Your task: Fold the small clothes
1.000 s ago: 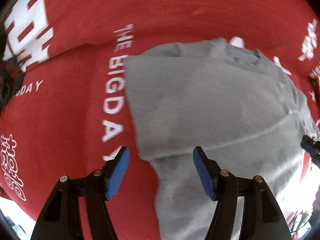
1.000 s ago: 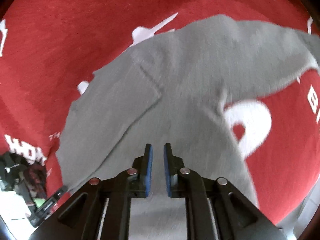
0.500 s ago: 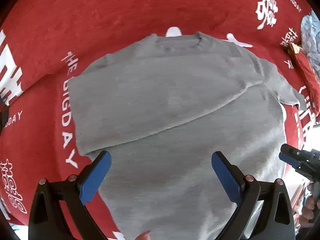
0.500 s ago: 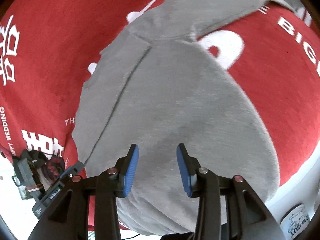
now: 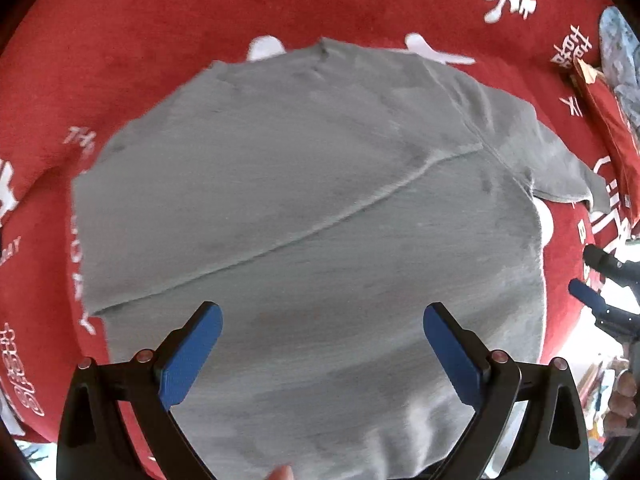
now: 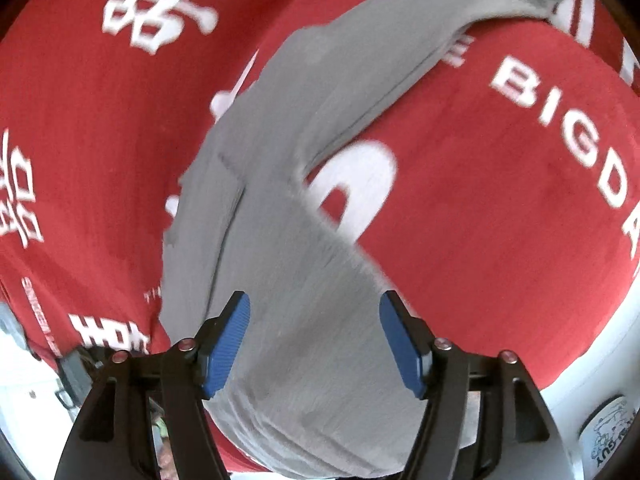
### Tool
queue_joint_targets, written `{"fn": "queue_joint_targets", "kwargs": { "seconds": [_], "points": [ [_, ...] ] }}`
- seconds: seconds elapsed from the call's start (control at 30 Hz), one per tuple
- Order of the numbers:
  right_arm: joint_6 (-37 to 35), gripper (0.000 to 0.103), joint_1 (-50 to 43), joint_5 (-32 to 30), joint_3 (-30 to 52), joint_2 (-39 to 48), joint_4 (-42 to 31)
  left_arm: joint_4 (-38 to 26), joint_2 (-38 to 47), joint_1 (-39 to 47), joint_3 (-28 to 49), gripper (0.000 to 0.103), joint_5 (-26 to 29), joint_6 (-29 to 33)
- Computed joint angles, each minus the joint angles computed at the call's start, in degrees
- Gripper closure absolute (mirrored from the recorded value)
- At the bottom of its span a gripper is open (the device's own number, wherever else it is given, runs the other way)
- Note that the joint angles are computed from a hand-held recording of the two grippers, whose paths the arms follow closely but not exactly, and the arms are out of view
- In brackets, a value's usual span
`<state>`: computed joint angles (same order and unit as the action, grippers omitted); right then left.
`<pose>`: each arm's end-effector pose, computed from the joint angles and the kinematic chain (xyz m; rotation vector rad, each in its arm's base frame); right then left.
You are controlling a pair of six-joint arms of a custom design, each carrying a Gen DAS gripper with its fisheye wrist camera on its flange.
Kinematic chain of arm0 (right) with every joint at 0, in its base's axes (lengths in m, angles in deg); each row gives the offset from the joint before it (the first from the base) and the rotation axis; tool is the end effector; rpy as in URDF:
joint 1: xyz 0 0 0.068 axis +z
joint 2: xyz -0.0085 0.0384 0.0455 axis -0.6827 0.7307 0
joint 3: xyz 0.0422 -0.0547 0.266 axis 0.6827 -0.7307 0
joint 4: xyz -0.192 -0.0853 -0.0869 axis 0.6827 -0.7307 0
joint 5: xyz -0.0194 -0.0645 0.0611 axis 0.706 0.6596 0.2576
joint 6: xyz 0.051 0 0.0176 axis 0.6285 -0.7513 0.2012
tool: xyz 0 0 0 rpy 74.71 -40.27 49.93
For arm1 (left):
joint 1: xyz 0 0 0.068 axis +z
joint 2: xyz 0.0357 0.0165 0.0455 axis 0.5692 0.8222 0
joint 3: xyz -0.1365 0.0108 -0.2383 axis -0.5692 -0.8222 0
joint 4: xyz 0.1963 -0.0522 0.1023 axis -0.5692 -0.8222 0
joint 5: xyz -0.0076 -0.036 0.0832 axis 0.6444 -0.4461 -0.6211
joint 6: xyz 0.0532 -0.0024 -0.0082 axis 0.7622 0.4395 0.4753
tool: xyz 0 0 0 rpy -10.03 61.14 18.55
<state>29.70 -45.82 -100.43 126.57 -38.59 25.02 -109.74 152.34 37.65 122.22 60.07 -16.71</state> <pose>0.1090 0.0083 0.2537 1.2694 2.5214 0.7811 0.2341 0.0075 0.2628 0.5361 3.0305 -0.1834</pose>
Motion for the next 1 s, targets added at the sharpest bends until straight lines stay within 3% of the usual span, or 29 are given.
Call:
{"fn": "queue_joint_targets", "kwargs": {
  "seconds": [0.13, 0.33, 0.53, 0.83, 1.0],
  "points": [
    [-20.2, 0.032, -21.2, -5.8, 1.6, 3.5, -7.1, 1.3, 0.7, -5.9, -0.6, 0.002, -1.0, -5.2],
    [-40.8, 0.032, -45.4, -9.5, 3.6, 12.2, -10.7, 2.1, 3.2, -13.1, 1.2, 0.002, -1.3, -11.7],
    [-46.4, 0.032, -56.1, -10.3, 5.1, 20.8, -6.4, 4.3, 6.3, -17.6, 3.1, 0.002, -1.4, -17.6],
    [-43.2, 0.032, -62.7, -14.9, 10.6, 28.2, -3.8, 6.2, 9.0, -21.9, 5.1, 0.002, -1.9, -22.0],
    [-40.5, 0.032, -64.0, -16.4, 9.8, 30.8, 0.5, 7.9, 10.0, -23.3, 4.6, 0.002, -2.0, -24.1]
  ]
}}
